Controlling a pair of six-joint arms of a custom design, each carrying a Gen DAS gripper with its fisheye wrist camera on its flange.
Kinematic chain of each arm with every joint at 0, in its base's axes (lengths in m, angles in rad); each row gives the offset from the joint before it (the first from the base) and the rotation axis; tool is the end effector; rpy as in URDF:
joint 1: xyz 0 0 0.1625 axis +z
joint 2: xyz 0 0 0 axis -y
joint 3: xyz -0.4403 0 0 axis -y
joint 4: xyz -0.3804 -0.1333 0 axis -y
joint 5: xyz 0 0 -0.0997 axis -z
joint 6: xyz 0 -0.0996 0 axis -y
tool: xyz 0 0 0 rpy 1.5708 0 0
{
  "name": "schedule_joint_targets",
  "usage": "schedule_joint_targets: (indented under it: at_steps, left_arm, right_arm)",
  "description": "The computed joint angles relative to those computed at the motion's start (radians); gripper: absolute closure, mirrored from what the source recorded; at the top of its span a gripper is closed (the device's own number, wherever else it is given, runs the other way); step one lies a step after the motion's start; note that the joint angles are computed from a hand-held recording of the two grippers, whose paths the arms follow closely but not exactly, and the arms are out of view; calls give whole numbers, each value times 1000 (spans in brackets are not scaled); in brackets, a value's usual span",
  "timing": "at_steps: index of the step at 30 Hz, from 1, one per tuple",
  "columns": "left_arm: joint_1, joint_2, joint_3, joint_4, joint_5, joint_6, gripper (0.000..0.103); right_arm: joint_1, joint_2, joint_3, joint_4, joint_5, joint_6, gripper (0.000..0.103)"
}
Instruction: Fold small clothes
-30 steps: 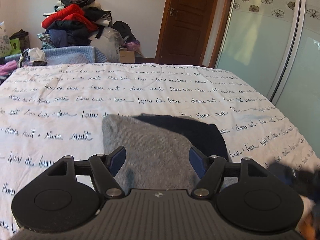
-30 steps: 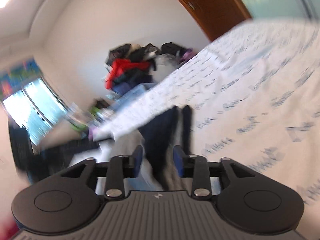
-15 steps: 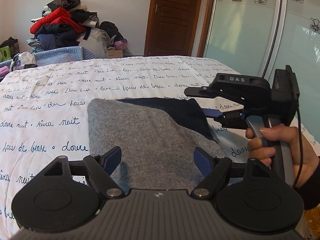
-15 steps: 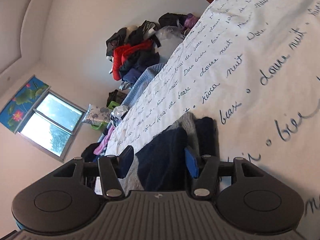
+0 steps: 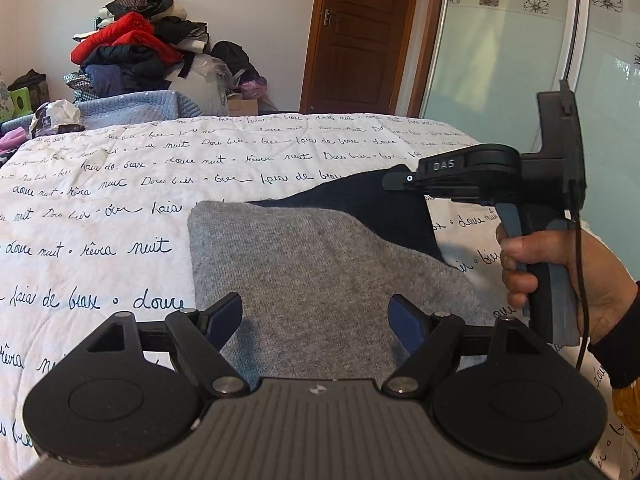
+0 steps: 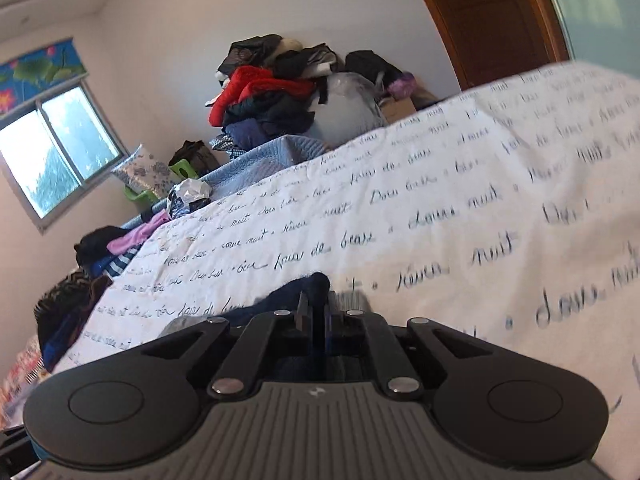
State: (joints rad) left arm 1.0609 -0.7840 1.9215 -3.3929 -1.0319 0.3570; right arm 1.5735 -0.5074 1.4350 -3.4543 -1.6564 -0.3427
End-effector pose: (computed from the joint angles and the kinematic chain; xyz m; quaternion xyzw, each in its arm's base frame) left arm -0.1333 -0.6161 0.1250 0.3003 0.8616 -0.3418 0.2253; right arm 0.1268 -0.7512 0.0962 0.1331 -0.8773 0.4465 0.1152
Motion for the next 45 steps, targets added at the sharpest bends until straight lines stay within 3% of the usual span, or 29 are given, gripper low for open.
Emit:
schedule_joint_targets:
  at_steps: [4, 7, 11, 13, 15, 17, 19, 21, 22, 26, 27, 28, 29, 30, 37, 39, 45]
  left_arm:
    - [-2, 17, -11, 26, 7, 13, 18]
    - [-5, 29, -7, 10, 25, 54, 18]
    - [-1, 15, 5, -3, 17, 50, 17]
    - [3, 4, 10, -5, 3, 35, 15]
    - [5, 1, 5, 13, 0, 27, 14]
    - [6, 4, 1, 35, 7, 24, 14]
    - [3, 9, 5, 27, 19, 28, 14]
    - [1, 1, 17, 18, 13, 24, 14]
    - [4, -8, 21, 24, 0, 19, 14]
    - [14, -30, 20, 33, -11, 14, 14]
    - [18, -31, 16, 26, -7, 17, 14]
    - [21, -31, 10, 16, 0, 17, 14]
    - [25, -31, 2, 11, 8, 13, 13]
    - [30, -32, -8, 13, 8, 4, 13]
    - [76, -26, -100, 83, -16, -31, 13]
    - [98, -22, -138, 121, -53, -63, 12]
    - [183, 20, -301, 287, -207, -200, 9]
  right_arm:
    - [26, 54, -68, 36, -154, -94, 97]
    - [27, 69, -71, 32, -206, -103, 94]
    - [34, 44, -5, -114, -213, -78, 71]
    - [19, 3, 69, -168, -112, -54, 70]
    - [-10, -53, 141, -118, 50, -26, 70]
    - [-19, -76, 170, -53, 110, -33, 70]
    - [-4, -70, 166, -8, 40, -79, 70]
    - [17, -39, 146, -37, -79, -116, 71]
    - [16, -36, 152, -64, -89, -108, 71]
    - [-19, -82, 243, -174, 25, -19, 70]
    - [-22, -90, 256, -190, 28, -9, 65]
    - [-24, -97, 263, -193, 23, -3, 58]
    - [-27, -103, 267, -185, 22, 4, 36]
    - [-33, -110, 270, -169, 30, 15, 20]
    - [-72, -127, 236, 15, 96, 102, 20]
    - [-78, -112, 205, 50, 102, 133, 20]
    - [-109, -88, 124, 158, 213, 205, 20]
